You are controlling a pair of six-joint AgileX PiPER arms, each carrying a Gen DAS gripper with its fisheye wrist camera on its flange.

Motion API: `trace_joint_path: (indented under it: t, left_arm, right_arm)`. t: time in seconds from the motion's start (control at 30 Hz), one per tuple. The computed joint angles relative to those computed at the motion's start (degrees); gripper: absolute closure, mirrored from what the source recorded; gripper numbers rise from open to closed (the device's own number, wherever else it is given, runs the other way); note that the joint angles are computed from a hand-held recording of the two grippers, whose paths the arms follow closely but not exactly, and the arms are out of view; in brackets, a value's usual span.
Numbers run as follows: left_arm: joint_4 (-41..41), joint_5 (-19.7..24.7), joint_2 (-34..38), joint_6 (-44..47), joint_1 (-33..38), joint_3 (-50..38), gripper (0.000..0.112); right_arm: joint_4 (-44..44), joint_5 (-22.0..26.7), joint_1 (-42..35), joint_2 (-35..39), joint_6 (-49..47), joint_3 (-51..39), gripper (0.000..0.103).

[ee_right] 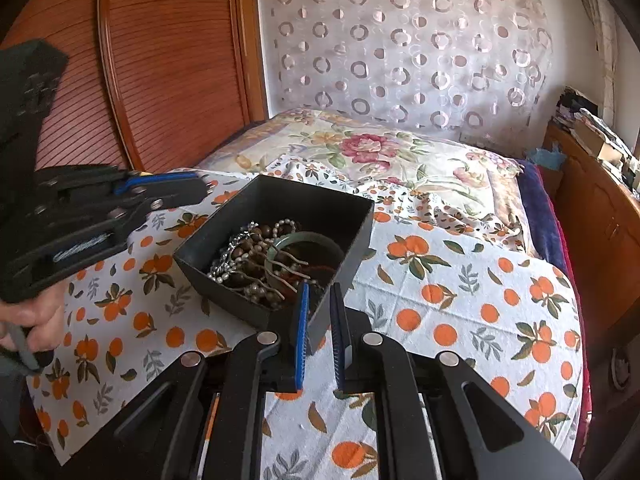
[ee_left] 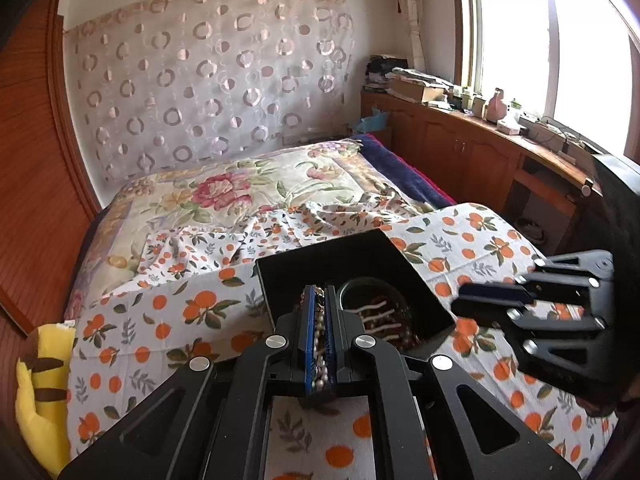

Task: Organize jewelry
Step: 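Carry both pieces into the black box and open both grippers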

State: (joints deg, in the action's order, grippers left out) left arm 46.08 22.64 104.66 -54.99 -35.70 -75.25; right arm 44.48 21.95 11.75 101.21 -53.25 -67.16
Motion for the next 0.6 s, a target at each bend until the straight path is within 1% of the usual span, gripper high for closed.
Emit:
trace_joint_path:
  t: [0.03, 0.1, 0.2, 0.27, 0.3, 0.37, 0.4, 0.43, 0.5, 0.57, 0.6]
  left_arm:
    - [-2.5, 0.22, 1.09, 2.35, 0.36, -1.58, 0.108]
    - [-4.77, 0.61, 2.36, 4.55, 0.6, -3.31, 0.108]
    - [-5.78, 2.11, 4.18, 6.17, 0.6, -6.12, 0.108]
    - [-4.84, 2.58, 4.6, 5.22, 0.48, -6.83, 0.108]
    - [-4.8, 2.95, 4.69, 5.11, 0.45, -7.18, 0.106]
    - [-4.73, 2.61, 4.31, 4.59, 0.41, -6.67, 0.092]
    - [-3.48, 2.1, 3.87, 3.22, 0.29, -5.86, 0.079]
    - [-2.29, 1.85, 3.56, 1.91, 0.14, -5.27, 0.075]
    - [-1.61, 2.13, 3.17, 1.1, -0.16, -4.61, 0.073]
    - [0.68, 2.21, 2.2, -1.66, -0.61, -3.05, 0.064]
    - [2.25, 2.09, 1.49, -3.49, -0.85, -1.99, 0.057]
  right_arm:
    - [0.79, 0.0, -0.24, -0.21, -0.83, 0.38, 0.09]
    - [2.11, 0.02, -0.51, -0.67, -2.17, 1.06, 0.09]
    - [4.21, 0.11, -0.9, -1.4, -4.42, 2.19, 0.09]
    - [5.37, 0.0, -1.0, -1.82, -5.64, 2.94, 0.09]
    - [5.7, -0.11, -0.97, -2.06, -5.93, 3.23, 0.09]
    - [7.16, -0.3, -1.12, -2.51, -7.29, 4.0, 0.09]
    - [8.09, -0.44, -1.23, -2.79, -8.12, 4.47, 0.09]
    - [8.84, -0.48, -1.33, -3.0, -8.71, 4.82, 0.09]
    - [10.53, -0.75, -1.41, -3.51, -9.98, 5.72, 0.09]
    - [13.21, -0.38, -1.79, -4.21, -12.04, 6.75, 0.09]
    - [14.87, -0.39, -1.95, -4.84, -13.54, 7.57, 0.089]
